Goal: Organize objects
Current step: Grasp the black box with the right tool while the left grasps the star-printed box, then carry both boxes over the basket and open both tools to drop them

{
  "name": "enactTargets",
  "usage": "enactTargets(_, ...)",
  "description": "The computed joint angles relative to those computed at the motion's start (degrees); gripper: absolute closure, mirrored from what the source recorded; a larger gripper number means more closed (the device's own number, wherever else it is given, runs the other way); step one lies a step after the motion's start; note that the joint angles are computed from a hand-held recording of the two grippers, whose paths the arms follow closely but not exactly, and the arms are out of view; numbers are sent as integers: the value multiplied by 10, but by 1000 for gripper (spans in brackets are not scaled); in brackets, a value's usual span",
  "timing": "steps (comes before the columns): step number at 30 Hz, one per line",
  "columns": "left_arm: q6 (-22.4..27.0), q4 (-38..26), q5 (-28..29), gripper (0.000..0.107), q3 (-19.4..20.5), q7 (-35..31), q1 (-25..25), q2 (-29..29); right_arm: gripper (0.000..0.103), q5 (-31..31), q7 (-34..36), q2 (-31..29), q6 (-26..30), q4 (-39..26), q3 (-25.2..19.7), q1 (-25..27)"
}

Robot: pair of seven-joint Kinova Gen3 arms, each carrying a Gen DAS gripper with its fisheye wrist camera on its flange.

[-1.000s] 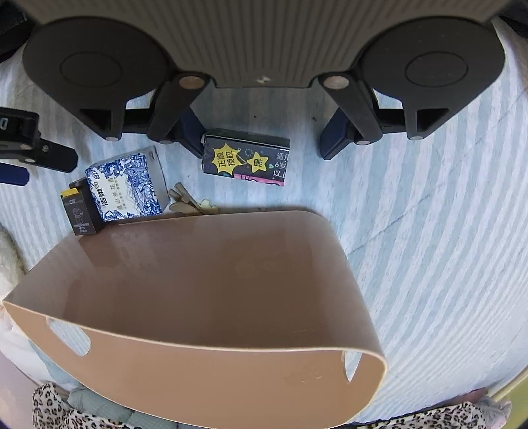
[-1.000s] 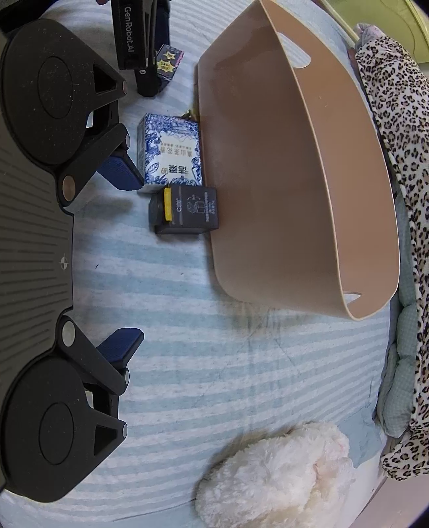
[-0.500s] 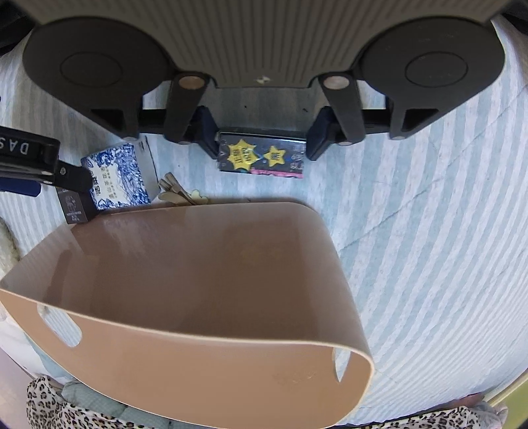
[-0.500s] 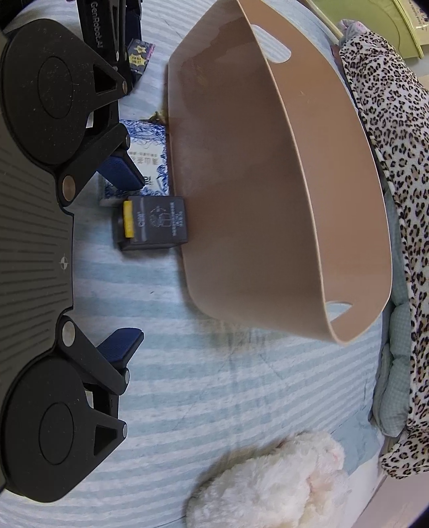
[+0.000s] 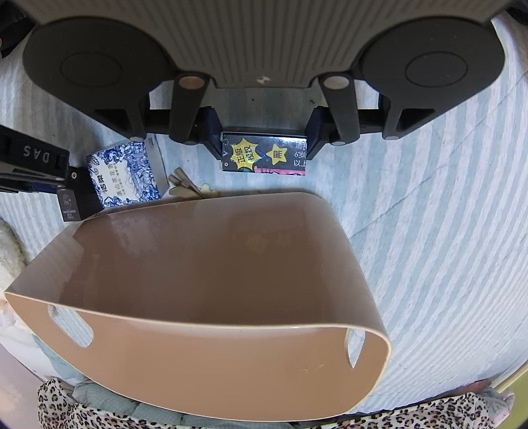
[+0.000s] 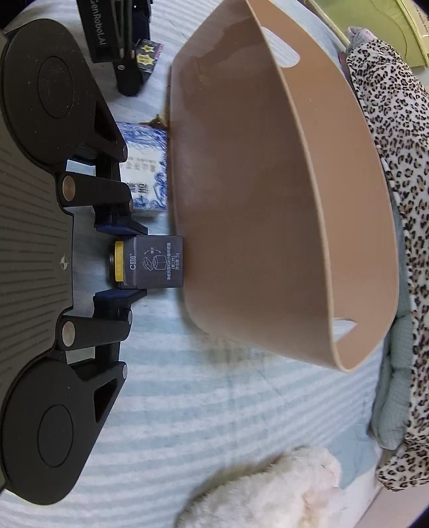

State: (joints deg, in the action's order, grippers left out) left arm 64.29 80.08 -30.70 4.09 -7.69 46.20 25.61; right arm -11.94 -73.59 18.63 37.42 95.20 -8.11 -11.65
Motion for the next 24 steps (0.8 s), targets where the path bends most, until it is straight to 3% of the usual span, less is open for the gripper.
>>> enactTargets(14,31,14,-59,56,13,71,56,-37,74,-91,66,-58,-6,38,-10,51)
enactTargets(24,78,-35,-137,56,19,71,79,-42,74,-192,154,-126,-1,50,6,64)
